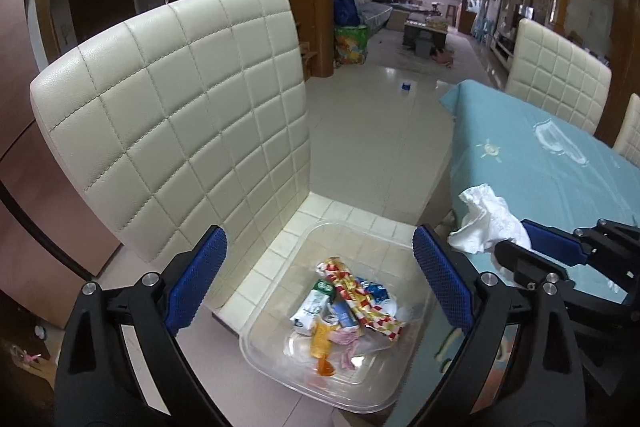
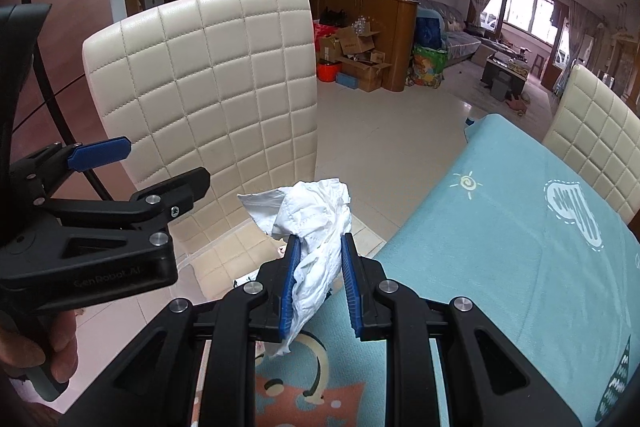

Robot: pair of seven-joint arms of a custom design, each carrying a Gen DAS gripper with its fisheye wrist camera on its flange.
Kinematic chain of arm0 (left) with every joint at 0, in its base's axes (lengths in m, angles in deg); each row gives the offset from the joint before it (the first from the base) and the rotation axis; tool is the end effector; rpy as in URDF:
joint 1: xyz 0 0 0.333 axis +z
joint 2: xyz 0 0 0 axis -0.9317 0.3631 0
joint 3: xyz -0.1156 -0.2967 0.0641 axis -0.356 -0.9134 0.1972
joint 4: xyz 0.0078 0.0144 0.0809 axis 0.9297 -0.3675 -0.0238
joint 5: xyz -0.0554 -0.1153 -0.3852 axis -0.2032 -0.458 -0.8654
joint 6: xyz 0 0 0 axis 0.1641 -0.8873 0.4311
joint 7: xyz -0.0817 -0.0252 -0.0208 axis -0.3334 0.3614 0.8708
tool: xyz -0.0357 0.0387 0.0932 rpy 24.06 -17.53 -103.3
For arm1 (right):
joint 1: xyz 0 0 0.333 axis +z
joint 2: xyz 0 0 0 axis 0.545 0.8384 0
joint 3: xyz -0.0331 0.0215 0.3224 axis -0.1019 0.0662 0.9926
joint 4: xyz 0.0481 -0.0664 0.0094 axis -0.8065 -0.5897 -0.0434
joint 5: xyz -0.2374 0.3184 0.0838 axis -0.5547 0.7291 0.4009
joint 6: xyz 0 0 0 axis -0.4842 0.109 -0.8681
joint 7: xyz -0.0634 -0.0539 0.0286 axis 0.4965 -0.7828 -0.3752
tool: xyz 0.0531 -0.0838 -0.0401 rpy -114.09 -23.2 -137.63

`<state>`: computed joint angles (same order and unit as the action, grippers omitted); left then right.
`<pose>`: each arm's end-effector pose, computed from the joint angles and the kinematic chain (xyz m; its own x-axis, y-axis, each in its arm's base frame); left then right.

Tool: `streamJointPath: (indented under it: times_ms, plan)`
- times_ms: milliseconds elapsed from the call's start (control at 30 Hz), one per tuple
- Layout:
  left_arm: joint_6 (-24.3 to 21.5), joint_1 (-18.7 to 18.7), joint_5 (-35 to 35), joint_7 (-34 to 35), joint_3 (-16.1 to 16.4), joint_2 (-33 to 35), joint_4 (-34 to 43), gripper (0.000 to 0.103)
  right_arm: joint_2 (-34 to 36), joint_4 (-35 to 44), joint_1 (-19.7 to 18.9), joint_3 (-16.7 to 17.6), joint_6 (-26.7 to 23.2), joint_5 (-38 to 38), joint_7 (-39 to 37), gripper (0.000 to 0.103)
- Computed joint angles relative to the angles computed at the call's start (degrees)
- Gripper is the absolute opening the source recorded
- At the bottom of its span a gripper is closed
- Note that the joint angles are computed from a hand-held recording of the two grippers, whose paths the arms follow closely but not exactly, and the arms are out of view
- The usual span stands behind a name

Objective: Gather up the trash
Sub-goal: 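Carry the orange piece and tissue over the bin and open both grippers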

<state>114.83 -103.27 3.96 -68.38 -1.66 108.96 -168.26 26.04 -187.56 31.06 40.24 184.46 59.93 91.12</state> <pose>0.5612 -0.4428 0.3186 0.0748 -0.9970 -0.0208 -0.6955 -0.0372 -0.7175 0.5778 0.1877 0.3179 0.4396 -0.8979 0.0207 -0.6408 -0.3297 -0.6933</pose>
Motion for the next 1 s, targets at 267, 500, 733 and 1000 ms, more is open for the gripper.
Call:
streamJointPath:
  times_ms: [267, 500, 733, 1000]
  plan:
    - [-0.56, 1.06, -1.91, -1.14, 0.36, -0.06, -1.06, 0.093, 2.46, 2.84, 0.03, 1.13, -1.80, 0.45, -2.17, 0.021]
    - [-1.56, 1.30, -2.46, -1.52, 0.33, -0.13, -1.34, 0.093, 3.42, 3.93, -1.80, 3.45, -2.82, 2.26, -4.84, 0.021]
    - [-2.64, 1.42, -2.46, -2.94, 0.22, -0.96, -2.12, 0.098, 3.10, 4.87, 2.81, -0.68, -3.77, 5.75, -6.14, 0.053]
    - [-4.39, 1.50, -2.82, -3.32, -0.67, -1.73, -2.43, 0.099, 0.66, 2.05, 4.53, -3.23, -0.23, 5.96, -3.28, 0.076]
